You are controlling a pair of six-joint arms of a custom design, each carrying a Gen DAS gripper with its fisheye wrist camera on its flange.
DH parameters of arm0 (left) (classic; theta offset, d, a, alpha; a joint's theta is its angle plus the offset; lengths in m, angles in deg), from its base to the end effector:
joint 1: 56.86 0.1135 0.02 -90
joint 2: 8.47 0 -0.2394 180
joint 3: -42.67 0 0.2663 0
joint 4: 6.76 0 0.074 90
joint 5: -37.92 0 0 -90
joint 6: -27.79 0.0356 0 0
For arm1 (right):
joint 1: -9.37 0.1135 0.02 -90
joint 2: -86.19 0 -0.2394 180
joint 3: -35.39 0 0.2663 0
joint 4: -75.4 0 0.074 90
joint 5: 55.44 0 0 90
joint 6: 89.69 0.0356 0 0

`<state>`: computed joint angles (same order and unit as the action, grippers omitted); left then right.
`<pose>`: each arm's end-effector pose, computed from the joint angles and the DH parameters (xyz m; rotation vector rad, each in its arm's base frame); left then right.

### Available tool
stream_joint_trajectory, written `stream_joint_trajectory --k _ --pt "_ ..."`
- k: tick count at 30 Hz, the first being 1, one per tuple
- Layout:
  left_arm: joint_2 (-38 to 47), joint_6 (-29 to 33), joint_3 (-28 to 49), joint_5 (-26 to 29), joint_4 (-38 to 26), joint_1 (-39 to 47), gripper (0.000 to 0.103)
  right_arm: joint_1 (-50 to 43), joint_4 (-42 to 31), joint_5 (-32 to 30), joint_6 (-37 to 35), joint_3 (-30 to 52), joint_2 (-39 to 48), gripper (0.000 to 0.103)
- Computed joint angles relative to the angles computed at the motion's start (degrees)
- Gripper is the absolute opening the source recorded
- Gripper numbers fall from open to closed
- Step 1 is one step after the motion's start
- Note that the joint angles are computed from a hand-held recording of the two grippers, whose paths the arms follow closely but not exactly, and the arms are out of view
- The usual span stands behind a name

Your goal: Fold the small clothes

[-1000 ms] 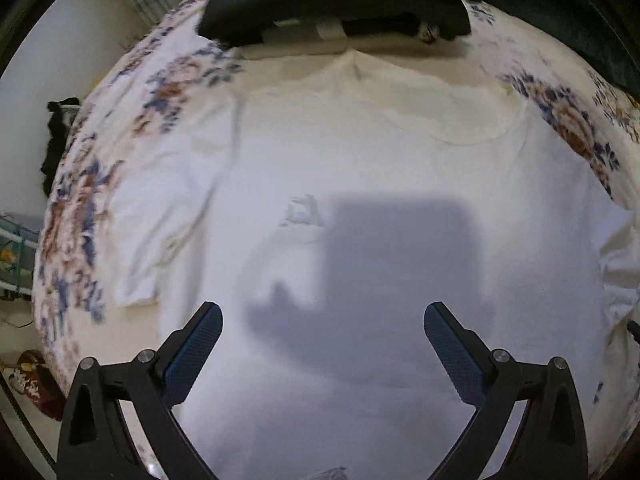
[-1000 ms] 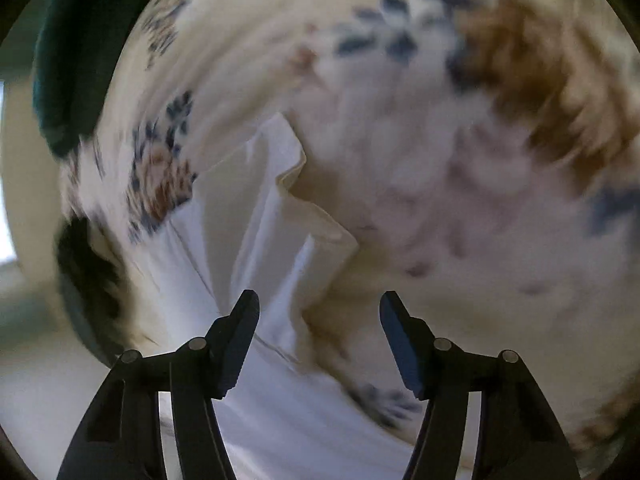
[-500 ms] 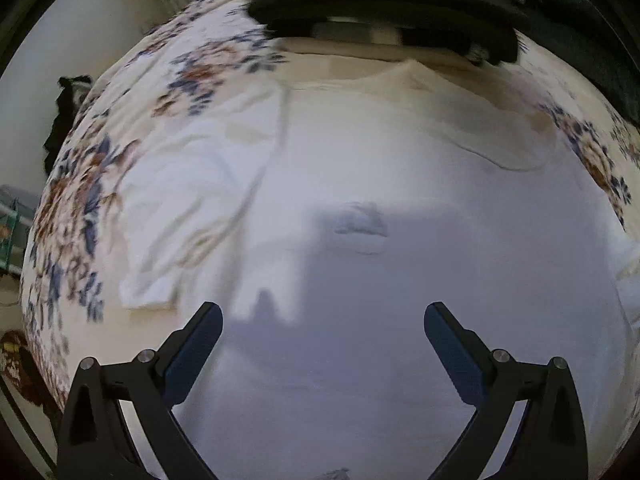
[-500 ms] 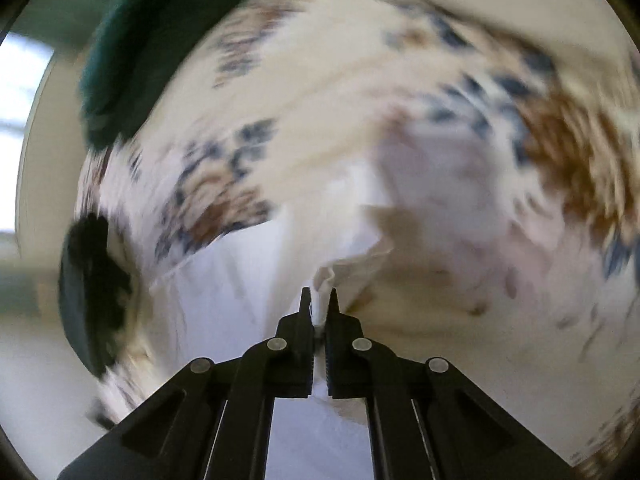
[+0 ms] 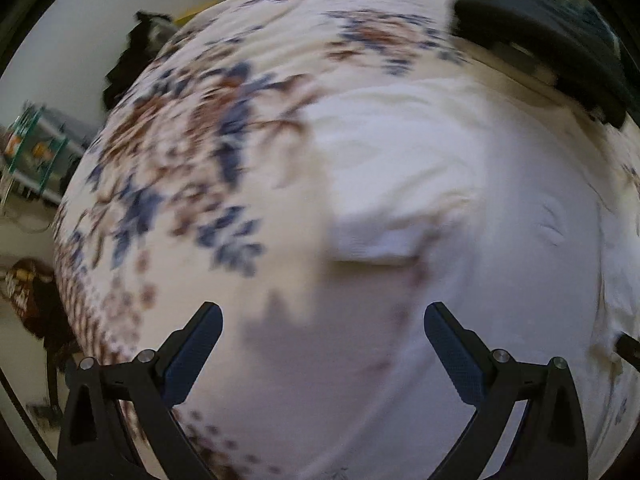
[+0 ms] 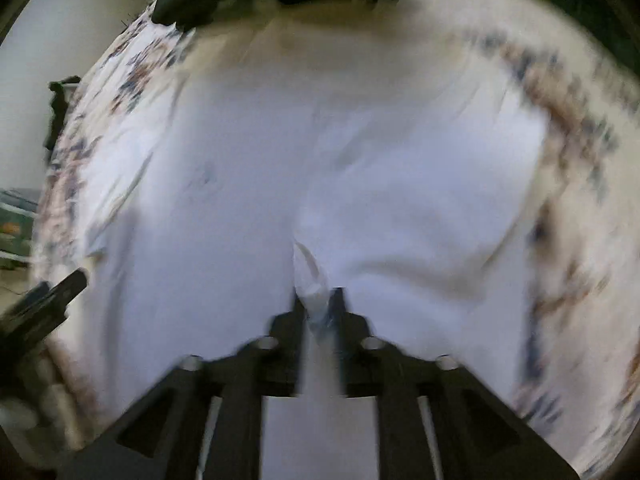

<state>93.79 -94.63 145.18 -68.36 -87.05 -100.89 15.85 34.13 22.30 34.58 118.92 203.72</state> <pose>0.2628 -0.2401 0.2421 0.2508 2.8148 0.1652 0.3758 0.0503 0.0717 0.6675 2.8685 0.4290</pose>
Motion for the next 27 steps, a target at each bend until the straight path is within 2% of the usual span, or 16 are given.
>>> stream_joint_trajectory --k 1,4,7,9,11,13,14,15,17,19,20,21,22,23,25,27 --pt "-1.13 0.13 -1.00 0.19 -0.14 1.33 0.103 -1.37 3.34 -2.11 3.84 -4.91 -3.84 0.054" --pt "-2.82 0.76 -3.09 3.02 0.51 6.71 0.103 -5.75 8.95 -4.63 13.24 -15.00 -12.83 0.054" --pt "-2.38 -0.26 -3.91 8.48 1.60 10.96 0.103 -9.03 10.72 -5.70 15.85 -16.31 -13.02 0.054" --pt "-1.40 -2.66 -4.72 14.35 3.48 13.69 0.103 -7.81 11.67 -5.84 16.05 -13.82 -8.59 0.054" --pt "-0.21 -5.95 -6.18 23.69 6.75 16.69 0.103 -6.33 10.48 -10.18 16.73 -8.71 0.03 0.054" --pt "1.05 -10.41 -7.93 32.55 10.65 18.85 0.102 -6.25 13.39 -16.30 20.15 -7.39 5.16 0.054" --pt "0.99 -13.23 -9.52 36.69 13.90 19.66 0.101 -5.81 14.58 -16.03 22.07 -5.81 6.69 0.054" --pt "0.91 -16.48 -11.32 40.54 17.83 20.35 0.101 -5.18 16.25 -14.60 23.85 -7.11 5.47 0.054" --pt "0.82 -21.50 -13.87 44.56 24.29 20.58 0.099 -5.05 17.94 -12.19 25.36 -10.99 1.35 0.054" --pt "1.53 -25.53 -14.70 44.79 28.82 19.94 0.085 -6.12 19.23 -9.67 27.53 -14.80 -2.79 0.054" --pt "1.78 -26.63 -14.89 44.26 30.59 19.52 0.064 -6.61 20.27 -8.89 29.33 -17.33 -4.99 0.054" --pt "2.41 -26.76 -14.36 43.03 31.03 19.04 0.049 -7.90 20.10 -8.80 29.61 -19.04 -6.75 0.054" --pt "4.09 -25.98 -12.39 41.92 30.45 18.47 0.021 -8.60 20.72 -8.45 30.68 -20.98 -8.37 0.054" --pt "4.95 -25.81 -11.12 40.84 30.21 17.96 0.010 -9.83 20.42 -8.57 30.46 -22.22 -9.63 0.054" --pt "6.05 -23.71 -7.98 36.93 29.13 17.01 0.005 -12.00 19.02 -8.17 29.92 -23.03 -10.80 0.054" --pt "6.08 -18.18 -3.79 31.89 26.52 14.79 0.004 -14.12 17.47 -8.06 28.37 -23.27 -11.81 0.054"
